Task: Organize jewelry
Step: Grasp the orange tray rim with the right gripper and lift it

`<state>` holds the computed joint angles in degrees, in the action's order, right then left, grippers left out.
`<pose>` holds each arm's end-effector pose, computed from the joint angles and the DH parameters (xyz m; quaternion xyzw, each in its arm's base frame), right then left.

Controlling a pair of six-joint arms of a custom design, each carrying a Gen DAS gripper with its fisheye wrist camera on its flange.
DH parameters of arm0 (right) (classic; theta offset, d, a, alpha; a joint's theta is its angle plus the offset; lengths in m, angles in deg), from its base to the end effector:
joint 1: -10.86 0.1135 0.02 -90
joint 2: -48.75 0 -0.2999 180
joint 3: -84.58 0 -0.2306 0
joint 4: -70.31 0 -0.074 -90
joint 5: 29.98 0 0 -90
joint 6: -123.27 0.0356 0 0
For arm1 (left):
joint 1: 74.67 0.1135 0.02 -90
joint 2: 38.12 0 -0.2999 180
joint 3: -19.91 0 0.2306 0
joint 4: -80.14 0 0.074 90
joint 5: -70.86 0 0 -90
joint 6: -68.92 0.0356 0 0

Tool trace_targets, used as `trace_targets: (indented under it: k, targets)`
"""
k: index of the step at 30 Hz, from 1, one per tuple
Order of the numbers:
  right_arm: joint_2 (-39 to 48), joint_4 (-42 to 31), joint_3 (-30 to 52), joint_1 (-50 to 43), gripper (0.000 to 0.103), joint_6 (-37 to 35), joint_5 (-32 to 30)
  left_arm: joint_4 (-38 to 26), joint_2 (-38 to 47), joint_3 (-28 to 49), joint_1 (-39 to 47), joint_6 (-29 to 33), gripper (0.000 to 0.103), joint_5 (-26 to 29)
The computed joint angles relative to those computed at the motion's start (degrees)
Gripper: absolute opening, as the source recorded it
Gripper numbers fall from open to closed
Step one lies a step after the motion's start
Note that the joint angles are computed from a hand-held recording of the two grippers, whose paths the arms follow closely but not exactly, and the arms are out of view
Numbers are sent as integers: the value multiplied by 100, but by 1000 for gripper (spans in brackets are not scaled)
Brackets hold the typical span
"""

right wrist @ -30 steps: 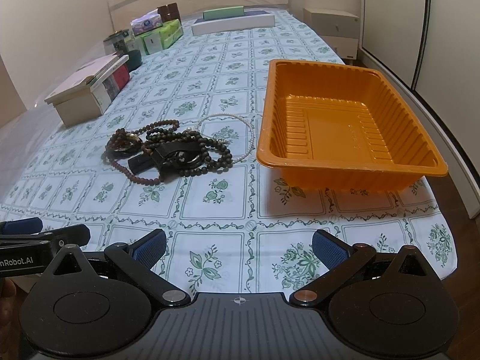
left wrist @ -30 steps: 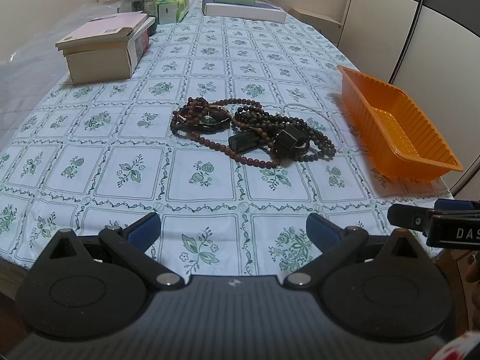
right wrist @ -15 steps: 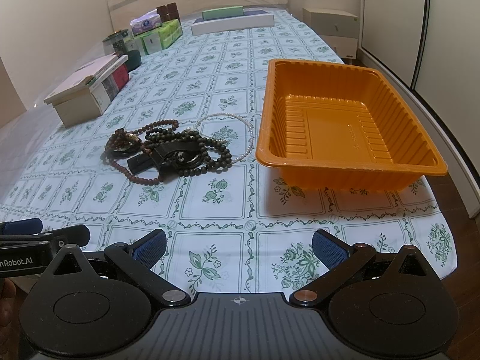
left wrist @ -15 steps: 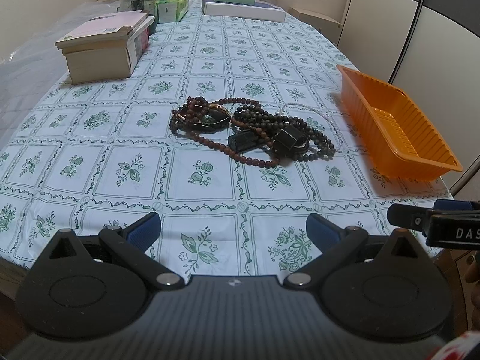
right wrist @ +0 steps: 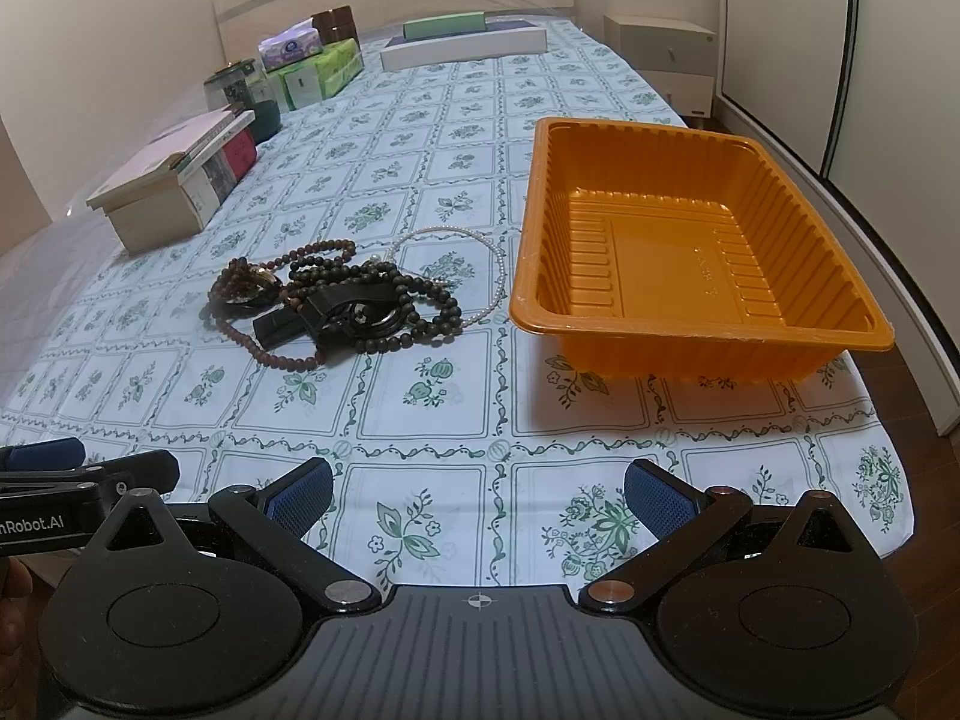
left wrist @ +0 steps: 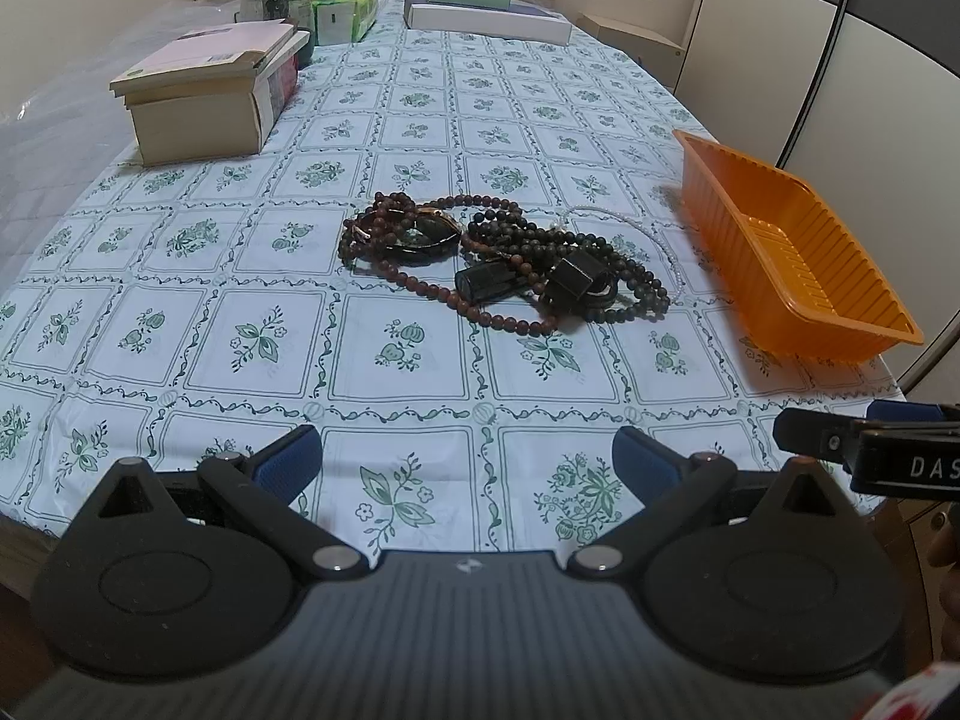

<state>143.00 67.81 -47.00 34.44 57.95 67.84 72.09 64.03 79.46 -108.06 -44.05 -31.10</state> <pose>0.2545 0.1058 0.1655 0.0332 0.9322 0.0869 0.3499 0.2728 -0.1710 0.1664 0.0501 0.9358 -0.0717 0.3415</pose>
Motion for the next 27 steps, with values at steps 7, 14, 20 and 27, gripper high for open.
trace_targets:
  k: [7,14,20,27]
  targets:
    - [-18,175,-105,-106,103,103,-65,37,-18,-3,80,-99,102,174]
    - [-381,1174,-821,-645,102,491,125,444,-18,-124,423,-562,102,926]
    - [-511,2576,-1558,-1550,95,595,426,637,119,-79,407,-571,102,824]
    - [284,3082,-1321,-3041,74,377,-382,758,393,134,280,-207,102,458]
